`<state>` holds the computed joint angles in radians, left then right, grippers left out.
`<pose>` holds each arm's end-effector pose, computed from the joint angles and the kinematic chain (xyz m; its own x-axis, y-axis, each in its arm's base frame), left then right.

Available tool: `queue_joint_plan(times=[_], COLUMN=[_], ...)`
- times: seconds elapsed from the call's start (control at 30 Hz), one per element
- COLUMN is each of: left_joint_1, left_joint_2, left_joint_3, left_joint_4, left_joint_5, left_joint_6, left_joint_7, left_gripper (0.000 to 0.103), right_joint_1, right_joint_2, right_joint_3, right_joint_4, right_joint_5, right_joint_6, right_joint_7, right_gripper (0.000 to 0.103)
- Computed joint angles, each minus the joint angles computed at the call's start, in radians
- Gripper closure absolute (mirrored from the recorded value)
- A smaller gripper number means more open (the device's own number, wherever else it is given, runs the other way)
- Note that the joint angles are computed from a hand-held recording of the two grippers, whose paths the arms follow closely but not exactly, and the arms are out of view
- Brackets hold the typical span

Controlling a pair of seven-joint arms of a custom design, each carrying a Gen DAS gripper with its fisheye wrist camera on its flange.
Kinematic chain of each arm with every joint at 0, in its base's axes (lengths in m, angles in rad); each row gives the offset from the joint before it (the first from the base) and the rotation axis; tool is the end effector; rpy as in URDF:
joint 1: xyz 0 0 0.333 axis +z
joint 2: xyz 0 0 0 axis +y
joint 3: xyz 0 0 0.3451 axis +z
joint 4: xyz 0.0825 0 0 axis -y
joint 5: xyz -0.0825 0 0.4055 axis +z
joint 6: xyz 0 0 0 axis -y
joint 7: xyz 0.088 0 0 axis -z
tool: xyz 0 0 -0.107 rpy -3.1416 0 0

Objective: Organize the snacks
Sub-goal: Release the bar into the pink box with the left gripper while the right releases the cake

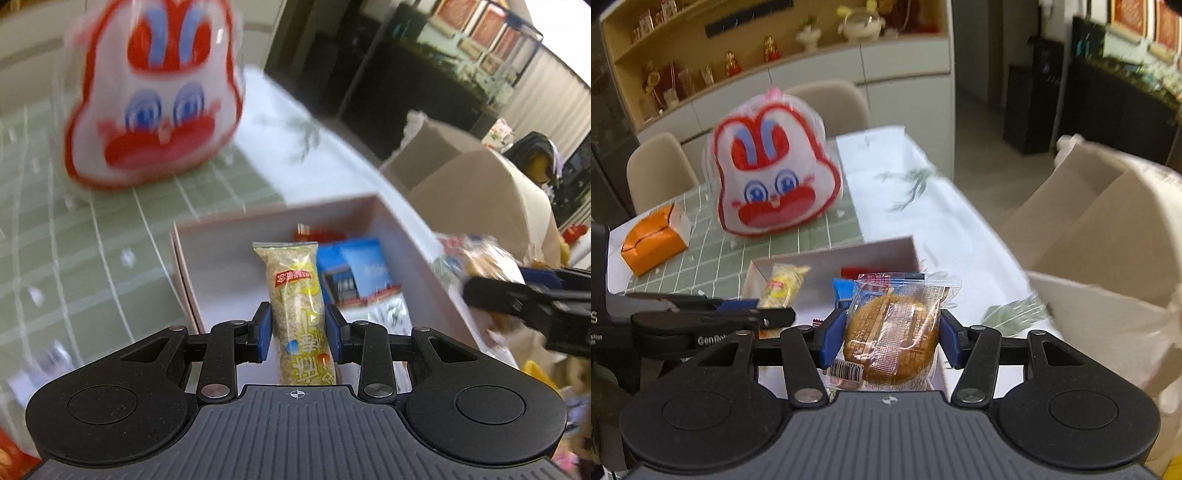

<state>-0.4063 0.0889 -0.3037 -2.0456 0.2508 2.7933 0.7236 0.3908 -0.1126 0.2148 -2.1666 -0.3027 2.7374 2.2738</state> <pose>0.4761 -0.4178 0.4933 -0.1526 -0.9334 0.3248 -0.8447 -0.0475 -0.5332 0.4647 0.3409 0.5391 0.2011 -0.9664 -0.1602 -0.7729 -0.0561 -0.6320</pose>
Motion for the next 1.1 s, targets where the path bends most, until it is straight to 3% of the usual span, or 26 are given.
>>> queue_joint_plan(times=[0.03, 0.1, 0.17, 0.37, 0.5, 0.67, 1.1], left_joint_1=[0.001, -0.017, -0.018, -0.005, -0.006, -0.010, -0.076], left_joint_2=[0.000, -0.009, -0.018, -0.056, -0.061, -0.072, -0.216], left_joint_3=[-0.001, 0.018, 0.017, -0.004, -0.011, -0.018, -0.003], left_joint_4=[-0.011, -0.024, -0.032, -0.067, -0.067, -0.077, -0.188], left_joint_5=[-0.011, 0.105, 0.139, 0.042, -0.006, -0.096, -0.311], left_joint_6=[0.010, 0.009, 0.002, -0.001, -0.013, -0.017, 0.018], left_joint_7=[-0.001, -0.094, -0.117, -0.043, 0.011, 0.105, 0.337], left_gripper=[0.068, 0.068, 0.068, 0.069, 0.069, 0.069, 0.069], right_joint_1=[0.004, 0.017, 0.032, 0.086, 0.124, 0.123, 0.040], right_joint_2=[0.022, 0.067, 0.115, 0.220, 0.219, 0.157, -0.053], right_joint_3=[-0.005, -0.018, -0.028, -0.070, -0.105, -0.108, 0.037], right_joint_4=[0.013, 0.045, 0.087, 0.193, 0.200, 0.139, -0.072], right_joint_5=[0.019, 0.067, 0.104, 0.132, 0.031, -0.052, -0.202], right_joint_6=[0.007, 0.018, 0.022, 0.002, -0.013, -0.018, -0.090], right_joint_7=[-0.025, -0.087, -0.142, -0.189, -0.091, 0.055, 0.421], right_gripper=[0.049, 0.049, 0.049, 0.045, 0.043, 0.042, 0.041])
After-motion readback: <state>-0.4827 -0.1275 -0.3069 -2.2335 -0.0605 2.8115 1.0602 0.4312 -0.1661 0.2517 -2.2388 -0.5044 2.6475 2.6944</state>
